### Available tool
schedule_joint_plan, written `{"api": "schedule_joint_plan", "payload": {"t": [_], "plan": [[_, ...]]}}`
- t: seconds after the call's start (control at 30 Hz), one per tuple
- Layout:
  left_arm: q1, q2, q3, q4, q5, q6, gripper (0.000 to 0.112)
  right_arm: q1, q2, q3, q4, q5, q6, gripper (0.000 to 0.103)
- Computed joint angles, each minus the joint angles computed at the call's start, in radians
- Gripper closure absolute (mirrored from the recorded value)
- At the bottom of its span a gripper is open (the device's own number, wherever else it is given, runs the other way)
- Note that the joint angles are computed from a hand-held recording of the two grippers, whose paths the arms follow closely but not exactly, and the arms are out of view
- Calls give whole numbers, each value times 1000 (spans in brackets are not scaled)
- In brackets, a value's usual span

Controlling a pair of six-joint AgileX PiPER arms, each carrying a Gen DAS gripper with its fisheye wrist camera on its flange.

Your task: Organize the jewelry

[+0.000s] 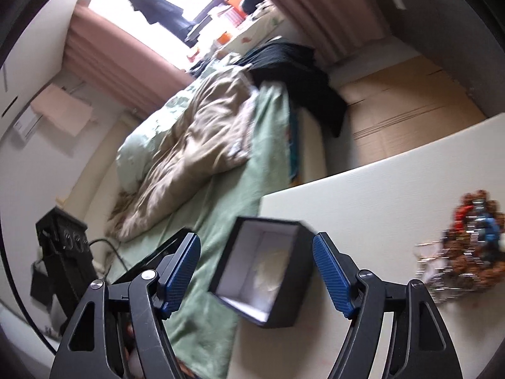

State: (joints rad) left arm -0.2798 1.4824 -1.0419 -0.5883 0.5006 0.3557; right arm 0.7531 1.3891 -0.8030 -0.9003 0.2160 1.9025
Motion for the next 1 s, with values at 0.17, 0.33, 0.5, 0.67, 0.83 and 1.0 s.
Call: {"api": "schedule_joint_plan", "payload": {"t": [0.17,0.33,0.5,0.67,0.83,1.0], "plan": [[-36,16,-11,46,35,-43,99,-15,-89,58,135,75,-123,29],[-11,80,-60,11,156,-49,90,-28,-174,103,163,116,-146,29],[-11,53,-26,9,125,-73,29,-28,-262,147,167,185,-131,29],[-41,26,-9,40,100,-116,29,-8,-372,169,202,330,-153,29],[-119,9,-4,92,65,-154,29,38,-458,177,248,524,-155,29],[-228,-15,5,145,18,-181,29,-5,-507,193,333,589,-211,29]]}}
